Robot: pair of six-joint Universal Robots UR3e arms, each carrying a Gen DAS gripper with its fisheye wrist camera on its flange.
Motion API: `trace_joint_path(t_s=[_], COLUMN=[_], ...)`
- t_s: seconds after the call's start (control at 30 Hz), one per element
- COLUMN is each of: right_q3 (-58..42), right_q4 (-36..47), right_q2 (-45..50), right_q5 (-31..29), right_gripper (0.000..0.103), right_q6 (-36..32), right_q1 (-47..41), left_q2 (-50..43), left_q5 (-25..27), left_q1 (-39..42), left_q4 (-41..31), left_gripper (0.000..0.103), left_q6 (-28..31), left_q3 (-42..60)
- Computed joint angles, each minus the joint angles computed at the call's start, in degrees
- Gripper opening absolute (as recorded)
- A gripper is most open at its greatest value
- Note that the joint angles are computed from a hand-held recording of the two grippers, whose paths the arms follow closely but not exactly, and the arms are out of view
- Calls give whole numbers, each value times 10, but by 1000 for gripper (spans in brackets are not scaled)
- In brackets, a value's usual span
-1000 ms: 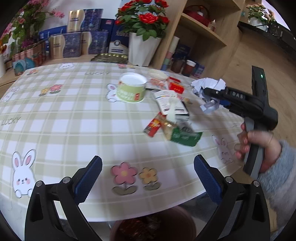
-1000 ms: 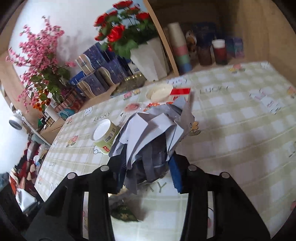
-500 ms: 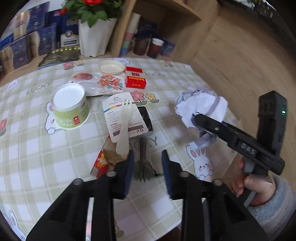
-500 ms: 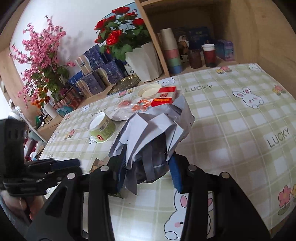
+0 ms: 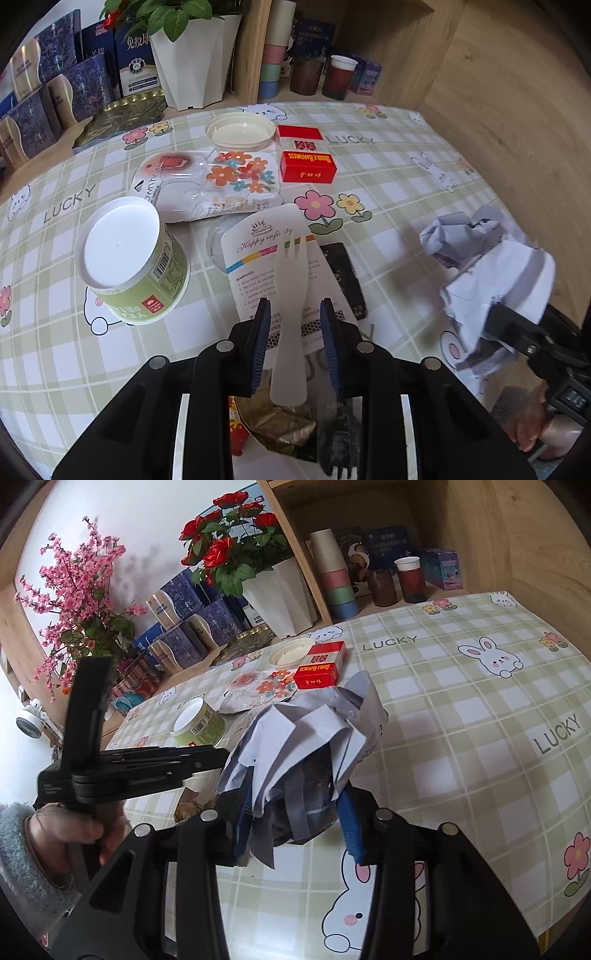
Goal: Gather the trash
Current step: 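Grasp the white plastic fork with the left gripper while the right lifts the grey paper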
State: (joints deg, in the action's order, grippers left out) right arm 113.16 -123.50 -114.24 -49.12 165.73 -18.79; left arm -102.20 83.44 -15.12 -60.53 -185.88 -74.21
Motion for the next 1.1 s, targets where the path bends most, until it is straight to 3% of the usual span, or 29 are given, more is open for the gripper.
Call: trace_joint_path(t_s=[0.13, 0.2, 0.47, 0.83, 1.1], right_q3=[1, 1, 0, -24, -58], right_q4=[-1, 1, 30, 105, 246], right_q2=[0, -2, -24, -81, -159], right_q5=[1, 1, 10, 19, 35], right_gripper=[43, 43, 43, 43, 43], right_q6=[0, 1, -7, -19, -73], right_q1=[0, -1, -11, -2, -6], left_q2=[-9, -8, 48, 219, 367], left_q5=[14, 14, 6, -30, -43], left_q1=[-5, -3, 5, 40, 56], left_q4=[14, 21, 48, 25, -37], left_gripper=[27, 14, 14, 14, 13], left_q6=[-5, -7, 2, -10, -32], left_q3=[-6, -12, -65, -145, -191])
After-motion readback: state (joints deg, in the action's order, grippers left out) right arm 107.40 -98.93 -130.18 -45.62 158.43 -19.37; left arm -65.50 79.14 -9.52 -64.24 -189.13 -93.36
